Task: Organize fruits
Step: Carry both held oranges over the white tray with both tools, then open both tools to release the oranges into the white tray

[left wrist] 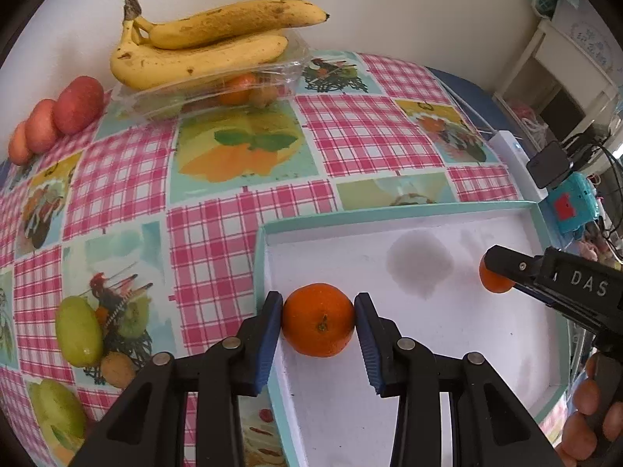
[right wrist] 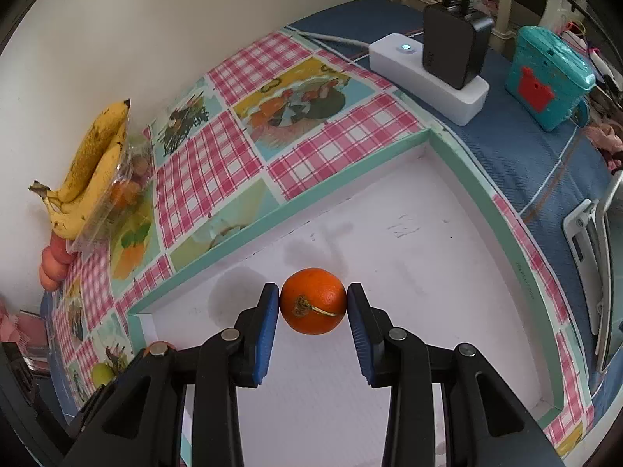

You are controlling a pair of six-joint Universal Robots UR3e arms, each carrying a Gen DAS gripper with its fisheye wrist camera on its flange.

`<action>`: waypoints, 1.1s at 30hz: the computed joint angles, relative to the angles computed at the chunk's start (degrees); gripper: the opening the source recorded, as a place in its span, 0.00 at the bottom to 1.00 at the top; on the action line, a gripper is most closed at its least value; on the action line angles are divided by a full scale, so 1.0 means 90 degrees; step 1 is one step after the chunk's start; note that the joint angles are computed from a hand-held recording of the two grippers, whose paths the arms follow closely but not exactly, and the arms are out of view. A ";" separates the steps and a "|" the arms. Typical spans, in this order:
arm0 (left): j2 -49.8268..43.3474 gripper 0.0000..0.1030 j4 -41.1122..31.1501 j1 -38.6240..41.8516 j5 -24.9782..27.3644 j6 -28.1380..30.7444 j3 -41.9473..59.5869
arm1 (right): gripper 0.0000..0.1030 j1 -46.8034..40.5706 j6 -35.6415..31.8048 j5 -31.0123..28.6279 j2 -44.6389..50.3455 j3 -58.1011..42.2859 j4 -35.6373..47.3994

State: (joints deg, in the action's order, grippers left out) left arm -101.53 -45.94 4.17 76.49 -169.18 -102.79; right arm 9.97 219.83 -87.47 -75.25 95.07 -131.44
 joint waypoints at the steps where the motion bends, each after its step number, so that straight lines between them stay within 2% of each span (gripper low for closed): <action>1: -0.0012 0.39 -0.0039 -0.0005 0.0041 -0.0004 0.0034 | 0.36 0.0020 -0.0014 -0.0005 0.0048 -0.0051 0.0014; 7: -0.0042 0.39 -0.0010 0.0016 0.0349 -0.0075 0.0060 | 0.36 0.0122 -0.0055 -0.0069 0.0267 -0.0304 0.0138; 26: -0.0103 0.41 -0.0161 -0.0012 0.0356 0.0051 0.0186 | 0.37 0.0194 -0.0196 -0.0124 0.0465 -0.0554 0.0373; 27: -0.0095 0.42 -0.0196 -0.0008 0.0341 0.0055 0.0198 | 0.38 0.0191 -0.0209 -0.0114 0.0473 -0.0561 0.0387; 30: -0.0005 0.44 -0.0339 0.0026 0.0279 0.0058 0.0208 | 0.48 0.0185 -0.0225 -0.0119 0.0449 -0.0549 0.0400; 33: 0.0166 0.45 -0.0452 0.0046 0.0222 0.0068 0.0187 | 0.49 0.0191 -0.0240 -0.0178 0.0376 -0.0569 0.0469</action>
